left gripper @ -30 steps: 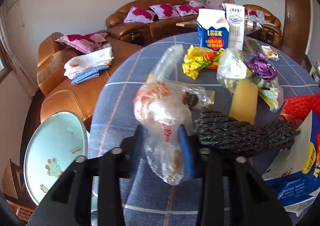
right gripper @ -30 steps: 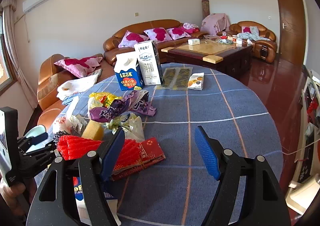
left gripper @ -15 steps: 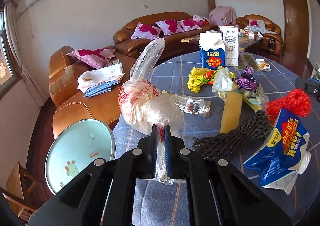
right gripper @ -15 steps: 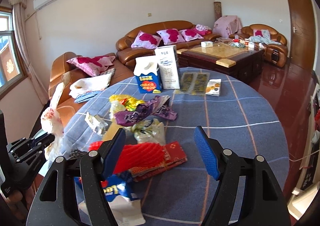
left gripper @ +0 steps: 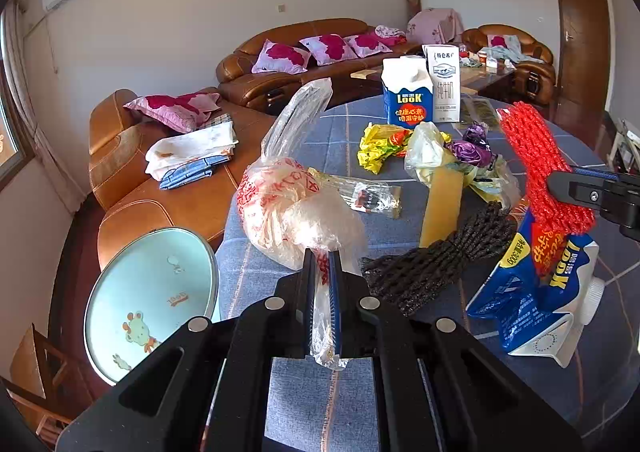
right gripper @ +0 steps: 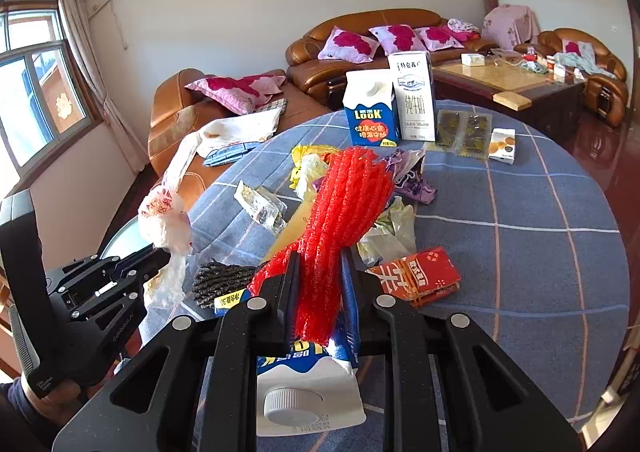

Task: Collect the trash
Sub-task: 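Grasp the clear plastic bag with the left tool while the right tool grasps the red mesh net, then move both held items over the blue bin and open both tools to drop them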

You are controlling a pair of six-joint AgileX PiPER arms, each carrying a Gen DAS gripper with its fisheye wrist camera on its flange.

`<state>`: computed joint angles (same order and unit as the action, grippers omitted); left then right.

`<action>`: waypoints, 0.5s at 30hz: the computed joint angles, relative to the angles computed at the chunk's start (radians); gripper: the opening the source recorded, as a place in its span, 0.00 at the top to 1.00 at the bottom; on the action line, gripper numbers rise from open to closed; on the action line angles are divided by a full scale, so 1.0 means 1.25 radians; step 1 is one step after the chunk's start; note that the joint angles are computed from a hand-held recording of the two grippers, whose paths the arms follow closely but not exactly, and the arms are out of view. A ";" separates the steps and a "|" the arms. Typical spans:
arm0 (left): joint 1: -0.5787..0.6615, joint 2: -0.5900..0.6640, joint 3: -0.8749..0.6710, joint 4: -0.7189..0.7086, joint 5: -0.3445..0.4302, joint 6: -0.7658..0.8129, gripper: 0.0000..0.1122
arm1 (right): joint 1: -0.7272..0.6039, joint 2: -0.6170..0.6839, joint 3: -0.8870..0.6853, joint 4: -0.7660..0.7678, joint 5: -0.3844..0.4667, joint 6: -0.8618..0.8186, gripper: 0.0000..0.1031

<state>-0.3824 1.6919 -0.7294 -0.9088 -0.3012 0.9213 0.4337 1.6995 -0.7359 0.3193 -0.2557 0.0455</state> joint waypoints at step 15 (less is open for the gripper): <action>0.136 -0.062 -0.009 -0.228 -0.023 0.186 0.94 | 0.110 0.120 -0.245 0.289 -0.005 -0.375 0.82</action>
